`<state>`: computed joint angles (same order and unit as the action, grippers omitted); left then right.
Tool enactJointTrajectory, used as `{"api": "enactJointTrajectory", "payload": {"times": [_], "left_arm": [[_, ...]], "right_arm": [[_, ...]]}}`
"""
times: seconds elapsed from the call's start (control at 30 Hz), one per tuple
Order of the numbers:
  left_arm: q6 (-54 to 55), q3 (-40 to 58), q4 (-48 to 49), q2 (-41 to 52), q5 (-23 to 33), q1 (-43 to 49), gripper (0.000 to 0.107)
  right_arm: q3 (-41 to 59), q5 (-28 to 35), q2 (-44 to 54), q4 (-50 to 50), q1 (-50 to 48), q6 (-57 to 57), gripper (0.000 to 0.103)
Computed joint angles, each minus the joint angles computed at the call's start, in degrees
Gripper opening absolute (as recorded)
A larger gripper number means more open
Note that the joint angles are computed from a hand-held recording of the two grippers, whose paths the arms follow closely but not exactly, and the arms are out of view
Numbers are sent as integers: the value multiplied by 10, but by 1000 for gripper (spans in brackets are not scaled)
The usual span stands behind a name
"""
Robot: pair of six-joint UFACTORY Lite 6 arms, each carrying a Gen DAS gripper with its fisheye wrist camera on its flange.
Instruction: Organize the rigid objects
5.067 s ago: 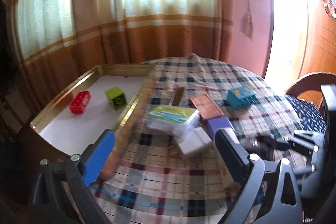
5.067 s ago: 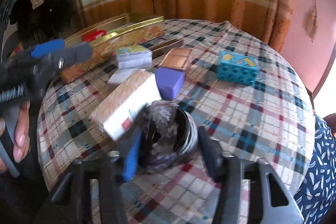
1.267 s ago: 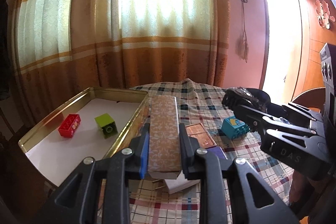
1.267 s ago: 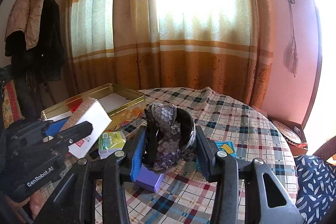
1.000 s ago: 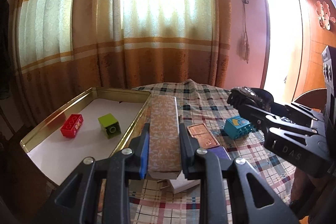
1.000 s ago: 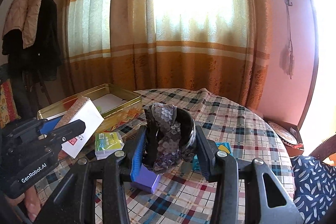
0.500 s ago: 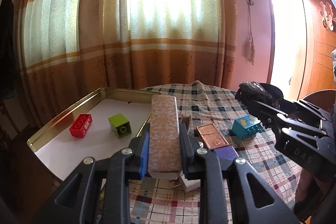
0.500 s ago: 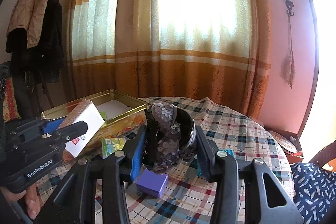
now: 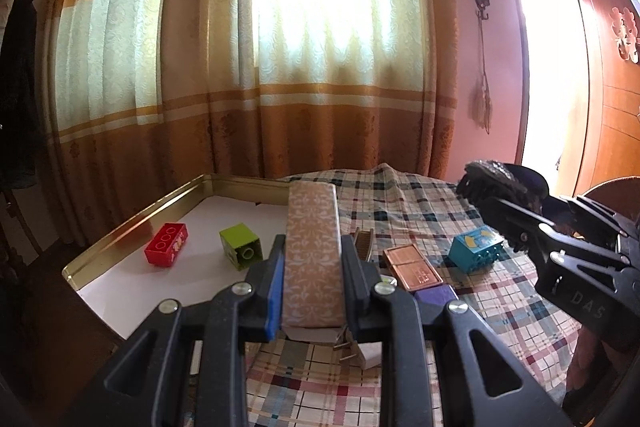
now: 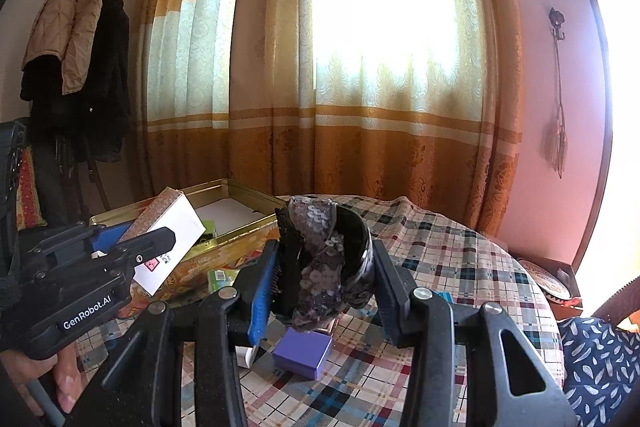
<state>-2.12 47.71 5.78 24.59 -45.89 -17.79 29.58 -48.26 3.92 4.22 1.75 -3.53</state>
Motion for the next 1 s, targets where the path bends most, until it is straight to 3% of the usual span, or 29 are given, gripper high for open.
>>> {"api": "enactJointTrajectory", "payload": {"times": [1.0], "left_arm": [[46, -25, -42, -11, -55, 3, 23]], "right_arm": [[-17, -31, -9, 24, 38, -37, 47]]}}
